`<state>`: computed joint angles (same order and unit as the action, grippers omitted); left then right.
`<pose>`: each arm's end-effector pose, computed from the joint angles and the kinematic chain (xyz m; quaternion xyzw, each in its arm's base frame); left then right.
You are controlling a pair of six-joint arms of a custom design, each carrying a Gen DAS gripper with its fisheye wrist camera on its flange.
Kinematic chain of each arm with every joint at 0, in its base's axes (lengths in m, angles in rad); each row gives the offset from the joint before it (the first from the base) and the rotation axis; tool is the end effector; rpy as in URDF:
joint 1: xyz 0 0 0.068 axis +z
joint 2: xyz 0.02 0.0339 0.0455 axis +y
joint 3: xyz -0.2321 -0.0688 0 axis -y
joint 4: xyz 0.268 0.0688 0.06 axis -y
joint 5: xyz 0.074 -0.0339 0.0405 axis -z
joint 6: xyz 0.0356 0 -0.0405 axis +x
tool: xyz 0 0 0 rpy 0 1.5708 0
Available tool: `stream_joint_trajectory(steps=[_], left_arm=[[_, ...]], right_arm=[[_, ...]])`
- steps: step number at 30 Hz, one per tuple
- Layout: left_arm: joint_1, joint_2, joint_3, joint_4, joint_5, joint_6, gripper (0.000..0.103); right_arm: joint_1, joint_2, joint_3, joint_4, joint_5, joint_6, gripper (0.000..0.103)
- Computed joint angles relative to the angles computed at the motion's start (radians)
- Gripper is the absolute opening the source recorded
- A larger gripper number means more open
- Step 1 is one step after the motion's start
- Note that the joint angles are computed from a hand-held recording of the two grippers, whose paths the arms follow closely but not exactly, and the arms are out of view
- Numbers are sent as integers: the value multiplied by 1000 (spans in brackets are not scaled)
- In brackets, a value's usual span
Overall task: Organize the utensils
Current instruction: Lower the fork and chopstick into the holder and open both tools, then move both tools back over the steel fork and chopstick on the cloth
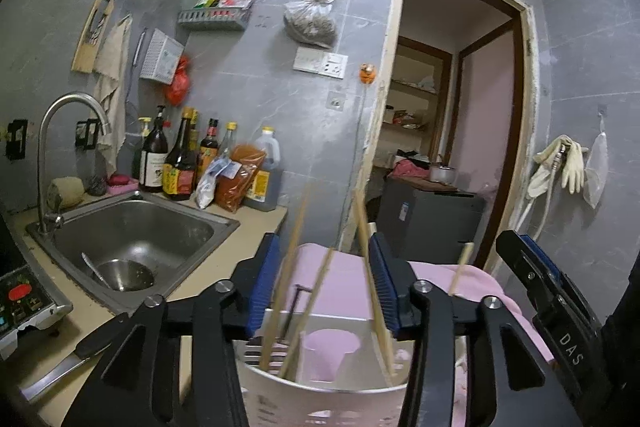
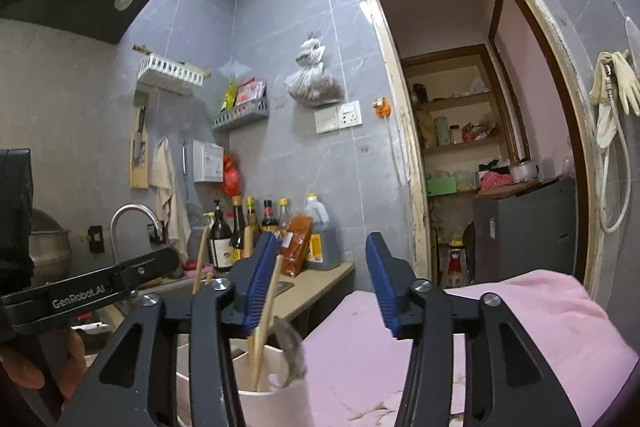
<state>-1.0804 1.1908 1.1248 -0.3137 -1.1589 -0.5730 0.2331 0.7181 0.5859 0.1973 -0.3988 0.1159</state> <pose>0.1641 -0.2380 0.3385 -0.1235 0.7476 -0.0383 0.6514 0.2161 0.0655 0.2973 -0.1836 0.6606 0.2576 0.6809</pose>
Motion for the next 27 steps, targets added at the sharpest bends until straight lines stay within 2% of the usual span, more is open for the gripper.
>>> stream_joint_trajectory(steps=[2,4,8,13,16,23,27], left_arm=[[-18,19,16,30,-10,34,56],[-35,36,27,69,-18,71,63],[-65,88,70,120,-12,120,80],[-84,168,138,156,9,151,93],[-97,225,189,175,32,173,96],[-109,398,365,125,132,191,97],[-99,489,457,56,206,151,97]], right_arm=[[-55,-13,8,-18,-52,3,55],[-117,-29,17,-36,-101,0,69],[-262,-40,44,-62,-217,-8,79],[-458,-16,85,-71,-362,-15,94],[-575,13,108,-63,-454,-18,103],[-761,84,147,-70,-598,-70,103],[-840,136,165,-77,-650,-116,103]])
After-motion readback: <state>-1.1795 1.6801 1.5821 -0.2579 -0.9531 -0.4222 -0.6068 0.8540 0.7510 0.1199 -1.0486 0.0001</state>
